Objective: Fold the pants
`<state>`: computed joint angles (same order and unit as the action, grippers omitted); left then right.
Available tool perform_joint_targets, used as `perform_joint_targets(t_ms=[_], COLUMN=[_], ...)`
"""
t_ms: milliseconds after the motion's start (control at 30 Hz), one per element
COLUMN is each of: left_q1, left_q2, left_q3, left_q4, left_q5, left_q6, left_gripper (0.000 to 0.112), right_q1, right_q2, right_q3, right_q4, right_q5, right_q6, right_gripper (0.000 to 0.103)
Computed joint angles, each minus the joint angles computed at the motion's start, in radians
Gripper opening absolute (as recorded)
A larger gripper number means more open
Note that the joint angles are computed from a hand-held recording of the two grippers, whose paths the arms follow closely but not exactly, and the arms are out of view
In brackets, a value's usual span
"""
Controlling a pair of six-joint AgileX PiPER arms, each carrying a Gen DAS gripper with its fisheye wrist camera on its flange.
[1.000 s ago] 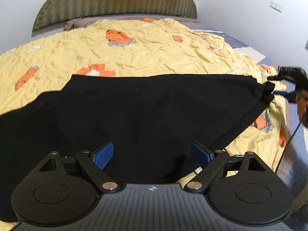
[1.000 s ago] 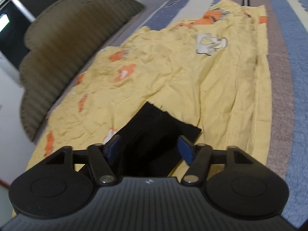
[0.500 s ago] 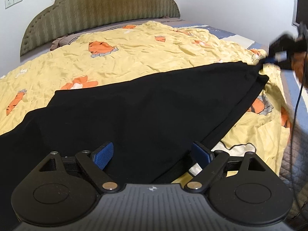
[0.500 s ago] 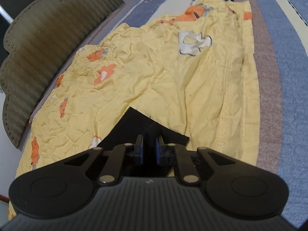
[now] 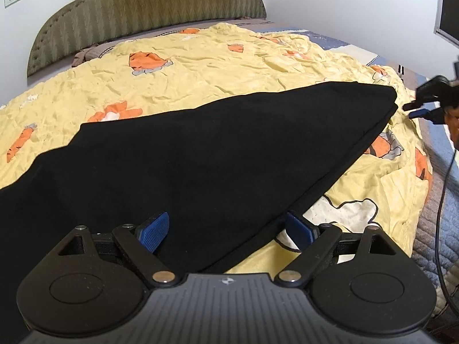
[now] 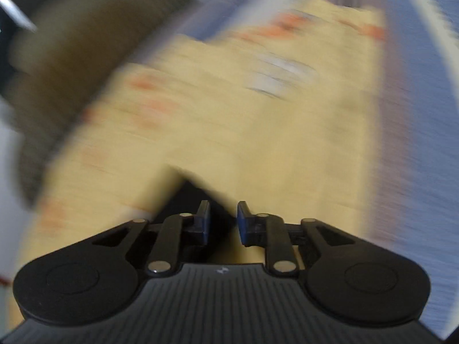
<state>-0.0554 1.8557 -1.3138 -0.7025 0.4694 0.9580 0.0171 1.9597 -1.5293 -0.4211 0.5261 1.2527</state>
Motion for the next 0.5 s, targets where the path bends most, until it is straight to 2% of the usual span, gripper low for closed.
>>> perform_joint_targets(t_ms=[33,67,133,200,233,267,300,333,367,400,500], left_q1=[-0.003,-0.007,-0.016,-0.019,-0.02,-0.019,-0.017,-0.014,-0.013,-0.013,-0.022], left_q2=[-0.002,-0.004,-0.007,-0.002,0.004,0.01,0.013,0.014,0.013,0.013,0.024], left_q3=[0.003,0.003,0.005,-0.008,-0.021,-0.035,-0.04,-0.042,-0.04,-0.038,-0.051], left_q4=[0.001,0.005,0.01,0.026,0.056,0.077,0.084,0.083,0.082,0.087,0.134], left_q5=[-0.009,-0.021,-0.054,-0.06,-0.048,-0.034,-0.023,-0.016,-0.015,-0.017,-0.012], left_q6=[0.0,-0.007,-0.028,-0.064,-0.104,-0.132,-0.144,-0.146,-0.146,-0.149,-0.198], left_gripper=[0.089,0.089,0.089,0.089,0.089,0.089,0.089,0.089,0.089,0.089,0.089], right_q1=[0.011,0.016,0.011,0.009,0.0,-0.007,-0.011,-0.012,-0.001,0.001,-0.006], right_q2=[-0.024,-0.057,-0.117,-0.152,-0.161,-0.156,-0.144,-0.124,-0.107,-0.088,-0.062], right_q3=[0.052,0.111,0.229,0.29,0.317,0.331,0.322,0.297,0.263,0.247,0.257], right_q4=[-0.086,-0.139,-0.207,-0.254,-0.262,-0.247,-0.197,-0.146,-0.135,-0.164,-0.215], right_q5=[0.003,-0.033,-0.169,-0.271,-0.338,-0.401,-0.425,-0.408,-0.352,-0.336,-0.417], right_q6=[0.096,0.164,0.247,0.326,0.371,0.395,0.378,0.339,0.329,0.352,0.432], right_gripper=[0.021,0.021,0.026,0.034,0.046,0.048,0.048,0.047,0.049,0.049,0.049])
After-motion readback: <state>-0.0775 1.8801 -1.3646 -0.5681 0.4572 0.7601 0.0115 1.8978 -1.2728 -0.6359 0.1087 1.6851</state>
